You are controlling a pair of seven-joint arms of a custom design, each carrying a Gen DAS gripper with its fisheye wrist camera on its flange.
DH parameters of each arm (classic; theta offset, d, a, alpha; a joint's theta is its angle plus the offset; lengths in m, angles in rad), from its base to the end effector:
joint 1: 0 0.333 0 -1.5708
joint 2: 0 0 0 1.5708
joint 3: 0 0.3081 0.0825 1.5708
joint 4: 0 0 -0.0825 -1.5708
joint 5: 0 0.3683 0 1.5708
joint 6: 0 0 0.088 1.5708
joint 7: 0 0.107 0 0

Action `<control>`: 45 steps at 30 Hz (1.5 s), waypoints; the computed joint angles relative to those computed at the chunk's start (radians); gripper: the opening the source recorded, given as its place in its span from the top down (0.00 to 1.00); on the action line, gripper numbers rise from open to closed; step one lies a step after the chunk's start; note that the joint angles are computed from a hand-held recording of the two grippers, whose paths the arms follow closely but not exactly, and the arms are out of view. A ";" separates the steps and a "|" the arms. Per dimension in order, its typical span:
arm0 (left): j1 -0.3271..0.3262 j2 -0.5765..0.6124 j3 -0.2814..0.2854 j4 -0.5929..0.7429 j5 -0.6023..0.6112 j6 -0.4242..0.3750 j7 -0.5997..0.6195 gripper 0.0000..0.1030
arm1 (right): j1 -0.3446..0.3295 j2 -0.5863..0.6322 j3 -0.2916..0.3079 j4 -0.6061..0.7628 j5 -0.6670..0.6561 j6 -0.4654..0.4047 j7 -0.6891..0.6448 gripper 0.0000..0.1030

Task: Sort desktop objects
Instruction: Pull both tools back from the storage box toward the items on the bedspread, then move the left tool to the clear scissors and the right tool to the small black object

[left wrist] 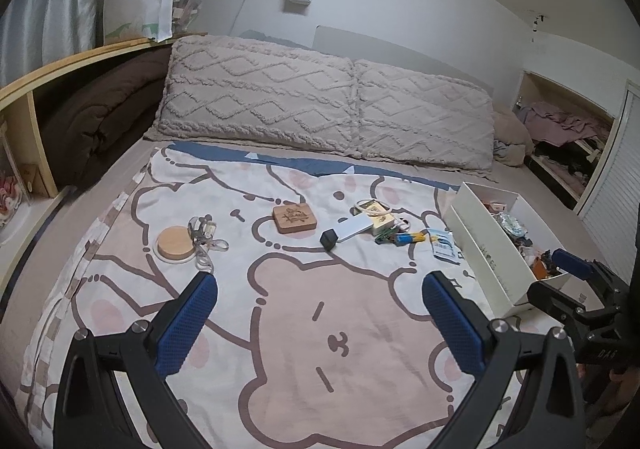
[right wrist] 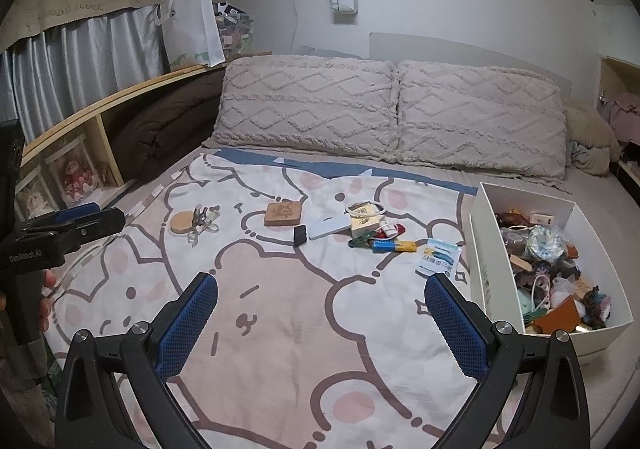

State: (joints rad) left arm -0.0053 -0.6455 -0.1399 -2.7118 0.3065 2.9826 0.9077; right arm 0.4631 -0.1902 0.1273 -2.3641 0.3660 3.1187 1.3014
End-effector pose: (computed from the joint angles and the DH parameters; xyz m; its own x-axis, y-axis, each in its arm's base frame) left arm 0.3746 -0.0816 0.5238 0.1362 -0.9753 0.1738 -0.5842 -0.2207 -0.7810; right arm 0.4374 0.2601 0.5141 0.5117 -0.8572 -0.0590 -0.5284 -0.2598 -0.8082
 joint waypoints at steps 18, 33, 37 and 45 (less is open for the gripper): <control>-0.002 0.114 0.067 -0.005 -0.036 0.014 0.053 0.00 | -0.014 0.143 0.023 0.078 -0.037 -0.028 0.044 0.00; 0.016 0.271 0.137 0.017 -0.116 0.048 0.143 0.00 | 0.013 0.333 0.005 0.235 -0.176 -0.077 0.177 0.00; -0.050 0.323 0.208 0.041 -0.210 0.055 0.203 0.00 | 0.002 0.387 0.020 0.292 -0.145 -0.105 0.153 0.00; 0.022 0.435 0.154 0.147 -0.243 -0.015 0.218 0.00 | -0.021 0.503 0.035 0.435 -0.070 -0.202 0.124 0.00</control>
State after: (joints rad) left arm 0.0163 -0.2109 0.0145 -2.5653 0.0635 2.9672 1.1255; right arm 0.4418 0.3132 0.1624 -1.9294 0.2963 2.9163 1.4253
